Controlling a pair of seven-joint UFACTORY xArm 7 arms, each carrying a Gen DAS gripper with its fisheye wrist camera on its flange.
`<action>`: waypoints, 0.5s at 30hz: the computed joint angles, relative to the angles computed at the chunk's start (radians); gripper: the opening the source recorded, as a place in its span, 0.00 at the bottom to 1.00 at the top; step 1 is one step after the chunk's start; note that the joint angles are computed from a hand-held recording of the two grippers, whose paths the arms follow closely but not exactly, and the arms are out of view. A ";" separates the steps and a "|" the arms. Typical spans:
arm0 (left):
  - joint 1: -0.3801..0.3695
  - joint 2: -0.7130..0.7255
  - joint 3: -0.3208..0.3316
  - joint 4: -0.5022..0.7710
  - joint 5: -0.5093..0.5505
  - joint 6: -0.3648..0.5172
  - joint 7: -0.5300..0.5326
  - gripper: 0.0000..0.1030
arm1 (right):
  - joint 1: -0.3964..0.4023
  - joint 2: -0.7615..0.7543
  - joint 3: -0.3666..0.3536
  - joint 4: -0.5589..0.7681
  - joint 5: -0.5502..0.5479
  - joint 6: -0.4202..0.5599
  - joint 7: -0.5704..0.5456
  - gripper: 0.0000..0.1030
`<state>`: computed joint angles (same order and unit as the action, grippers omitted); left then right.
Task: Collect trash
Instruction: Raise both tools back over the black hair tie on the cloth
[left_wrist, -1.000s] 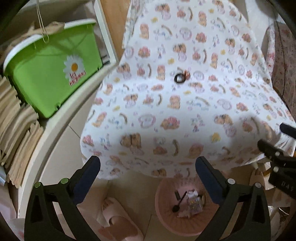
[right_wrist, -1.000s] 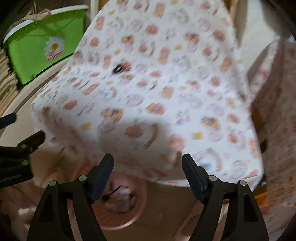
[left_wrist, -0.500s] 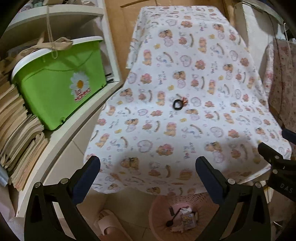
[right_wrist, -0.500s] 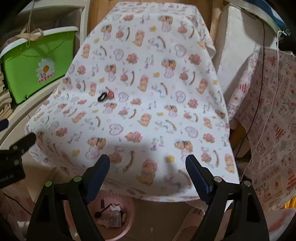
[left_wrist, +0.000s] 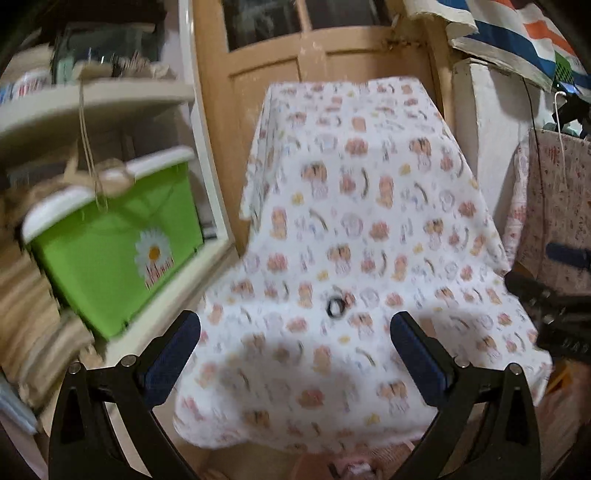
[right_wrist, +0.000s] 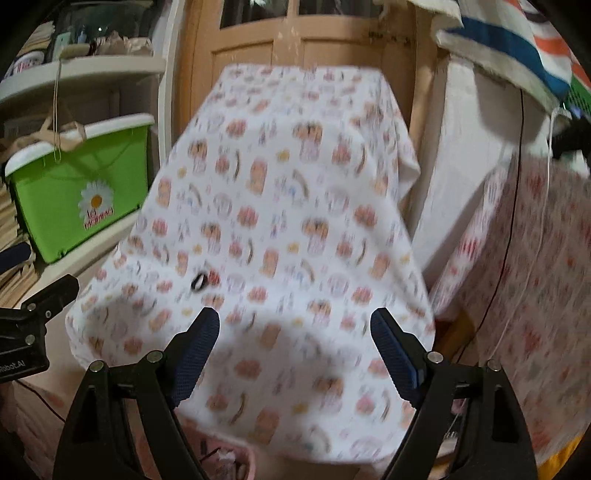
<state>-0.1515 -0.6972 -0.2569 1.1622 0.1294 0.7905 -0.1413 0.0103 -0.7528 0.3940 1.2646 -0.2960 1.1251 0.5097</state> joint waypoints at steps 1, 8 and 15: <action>0.009 0.013 -0.008 0.010 0.013 -0.011 0.001 0.99 | -0.002 0.016 -0.007 0.018 -0.003 -0.005 -0.011 0.84; -0.010 0.124 -0.031 0.015 0.059 -0.035 0.057 0.99 | 0.000 0.073 -0.034 0.017 0.002 -0.034 -0.008 0.84; -0.047 0.266 0.023 0.076 0.012 0.001 0.062 0.99 | 0.009 0.127 -0.064 -0.041 -0.022 -0.092 0.025 0.84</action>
<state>-0.1988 -0.4316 -0.2334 1.2382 0.1416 0.7912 -0.0788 0.0190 -0.6261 0.3299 1.2237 -0.3184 1.0327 0.5343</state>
